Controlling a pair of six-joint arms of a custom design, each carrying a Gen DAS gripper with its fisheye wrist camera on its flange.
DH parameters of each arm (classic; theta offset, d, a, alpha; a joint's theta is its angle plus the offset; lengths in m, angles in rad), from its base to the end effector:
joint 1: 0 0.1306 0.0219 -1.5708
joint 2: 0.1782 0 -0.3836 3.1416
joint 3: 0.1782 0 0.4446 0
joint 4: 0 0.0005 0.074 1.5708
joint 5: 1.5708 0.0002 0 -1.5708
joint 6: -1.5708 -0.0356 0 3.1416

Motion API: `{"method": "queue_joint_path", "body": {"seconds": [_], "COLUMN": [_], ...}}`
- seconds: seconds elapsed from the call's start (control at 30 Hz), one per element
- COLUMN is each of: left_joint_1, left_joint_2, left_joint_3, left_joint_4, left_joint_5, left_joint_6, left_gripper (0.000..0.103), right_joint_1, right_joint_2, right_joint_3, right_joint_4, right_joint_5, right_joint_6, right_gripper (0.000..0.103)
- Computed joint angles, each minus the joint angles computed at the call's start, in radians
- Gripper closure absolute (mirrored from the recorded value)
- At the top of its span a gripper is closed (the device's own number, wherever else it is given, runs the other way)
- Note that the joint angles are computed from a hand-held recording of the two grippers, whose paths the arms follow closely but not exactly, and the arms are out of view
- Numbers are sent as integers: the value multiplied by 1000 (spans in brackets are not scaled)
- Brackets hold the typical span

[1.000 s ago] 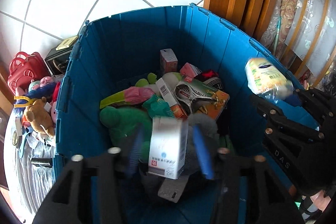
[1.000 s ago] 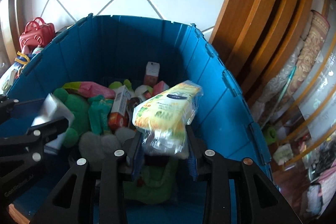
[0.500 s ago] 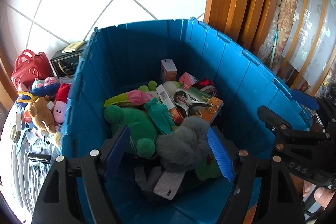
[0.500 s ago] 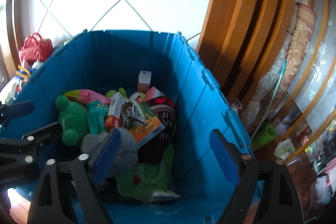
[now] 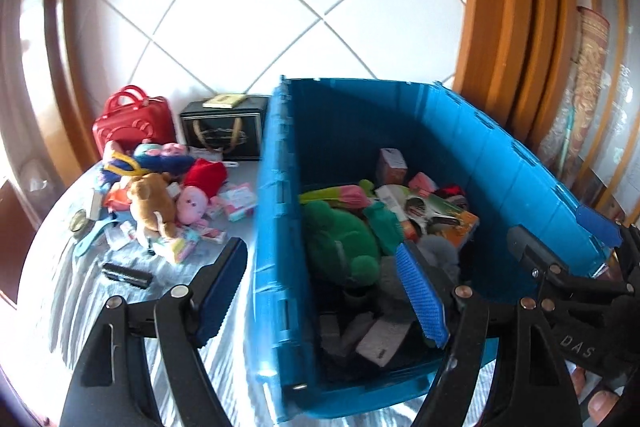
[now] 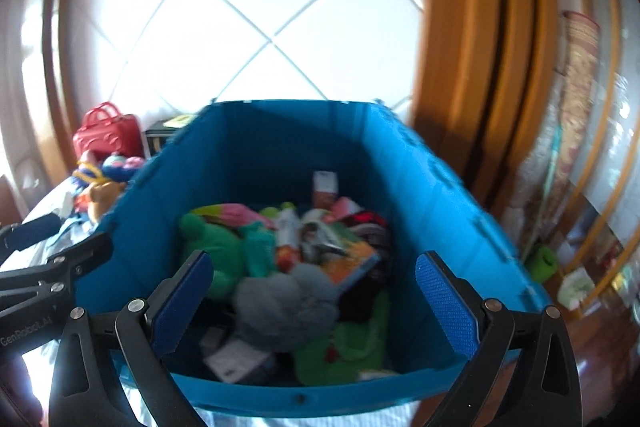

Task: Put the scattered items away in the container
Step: 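Withdraw both tools and approach the black rolled bag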

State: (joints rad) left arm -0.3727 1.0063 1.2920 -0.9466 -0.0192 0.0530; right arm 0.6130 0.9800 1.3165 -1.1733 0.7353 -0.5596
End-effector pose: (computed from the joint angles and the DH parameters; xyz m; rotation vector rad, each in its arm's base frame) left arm 0.3636 -0.1420 0.5438 0.3462 2.2130 -0.2104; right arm 0.3043 0.1842 0.5541 0.2596 2.1474 -0.2314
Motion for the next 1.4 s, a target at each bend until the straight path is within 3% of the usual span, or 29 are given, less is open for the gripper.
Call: {"method": "queue_joint_path", "body": {"seconds": [0.13, 0.33, 0.67, 0.83, 1.07, 1.4], "left_joint_1": [87, 289, 743, 878, 932, 825], "left_joint_2": [-34, -66, 17, 131, 275, 442], "left_joint_3": [-19, -31, 4, 48, 94, 120], "left_joint_4": [3, 6, -14, -43, -58, 1], "left_joint_5": [21, 143, 420, 481, 478, 329], "left_joint_6": [-14, -77, -332, -441, -481, -419], "left_gripper": [27, 26, 26, 26, 26, 26], "right_joint_1": [61, 167, 325, 369, 360, 241], "right_joint_2": [66, 199, 542, 720, 879, 952], "right_joint_3": [49, 159, 465, 633, 755, 725], "right_joint_4": [31, 52, -1, -57, -109, -3], "right_joint_5": [7, 57, 128, 102, -15, -181], "right_joint_6": [15, 18, -113, -207, -260, -196], "right_gripper": [0, 0, 0, 0, 0, 0]}}
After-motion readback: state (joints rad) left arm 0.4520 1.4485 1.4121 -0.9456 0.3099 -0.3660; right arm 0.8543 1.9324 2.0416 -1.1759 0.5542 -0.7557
